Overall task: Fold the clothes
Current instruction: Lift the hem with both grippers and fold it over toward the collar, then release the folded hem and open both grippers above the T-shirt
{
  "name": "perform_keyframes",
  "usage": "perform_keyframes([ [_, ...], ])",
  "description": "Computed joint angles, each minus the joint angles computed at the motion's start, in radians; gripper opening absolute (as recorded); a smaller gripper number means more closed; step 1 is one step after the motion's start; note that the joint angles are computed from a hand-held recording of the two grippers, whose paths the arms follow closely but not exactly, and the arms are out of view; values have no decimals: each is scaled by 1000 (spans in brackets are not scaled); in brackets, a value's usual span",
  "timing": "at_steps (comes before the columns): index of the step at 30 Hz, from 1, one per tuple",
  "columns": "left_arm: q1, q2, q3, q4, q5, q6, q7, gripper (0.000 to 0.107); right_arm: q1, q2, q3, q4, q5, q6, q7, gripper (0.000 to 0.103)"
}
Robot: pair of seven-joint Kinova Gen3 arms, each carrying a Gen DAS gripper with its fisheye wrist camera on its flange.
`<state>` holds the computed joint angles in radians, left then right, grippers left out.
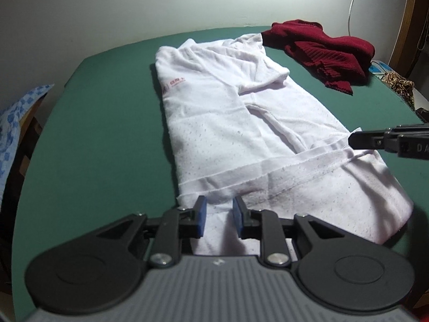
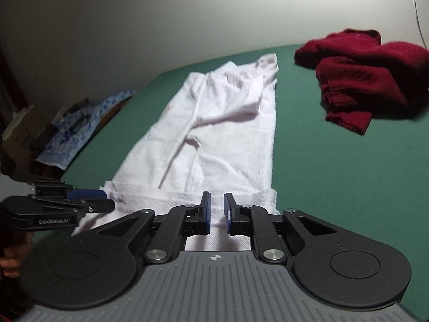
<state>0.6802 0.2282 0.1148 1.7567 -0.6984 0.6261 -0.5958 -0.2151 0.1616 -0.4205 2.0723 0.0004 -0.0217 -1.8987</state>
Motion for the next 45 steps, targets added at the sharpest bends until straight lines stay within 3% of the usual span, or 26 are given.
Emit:
perform_keyframes([
  [2,-2,-34,3,28,31,-16,-16,24,40,-23,-47,-14,-27,77,67,16],
  [5,-58,-68,65,68,125,-54,-88,27,98,-32,-123,-23,-91,172,133,18],
  [7,-35,-52,61,75,125,-36,-78,28,56,-38,-84,-4,-62,196,110,12],
  [9,4,-56,25,97,103,-49,-41,31,-23,-58,-2,32,-36,161,62,7],
  [11,-30,-56,60,73,142,-18,-69,28,-42,-71,15,33,-74,160,45,13],
  [13,-35,-61,68,69,157,-19,-105,32,-56,-84,14,41,-106,146,78,15],
  [15,-28,-53,71,61,155,-5,-122,44,-135,-73,80,34,-72,170,72,18],
  [18,0,-45,64,56,126,27,-103,45,-255,-83,203,54,-48,153,67,15],
  [20,-4,-66,65,65,140,38,-97,43,-256,-106,229,54,-113,177,116,17],
  [24,-28,-108,78,96,172,64,-71,46,-150,-161,186,63,-276,238,249,24],
  [32,-68,-133,109,153,192,31,-30,62,-196,-193,255,88,-418,328,428,38],
  [36,-49,-116,114,150,137,18,-9,62,-215,-183,239,105,-398,279,441,41],
  [40,-71,-128,108,178,148,-48,-17,62,-234,-174,226,131,-381,206,456,47],
  [45,-36,-126,91,215,31,-103,88,62,-277,-158,229,189,-411,58,541,47],
])
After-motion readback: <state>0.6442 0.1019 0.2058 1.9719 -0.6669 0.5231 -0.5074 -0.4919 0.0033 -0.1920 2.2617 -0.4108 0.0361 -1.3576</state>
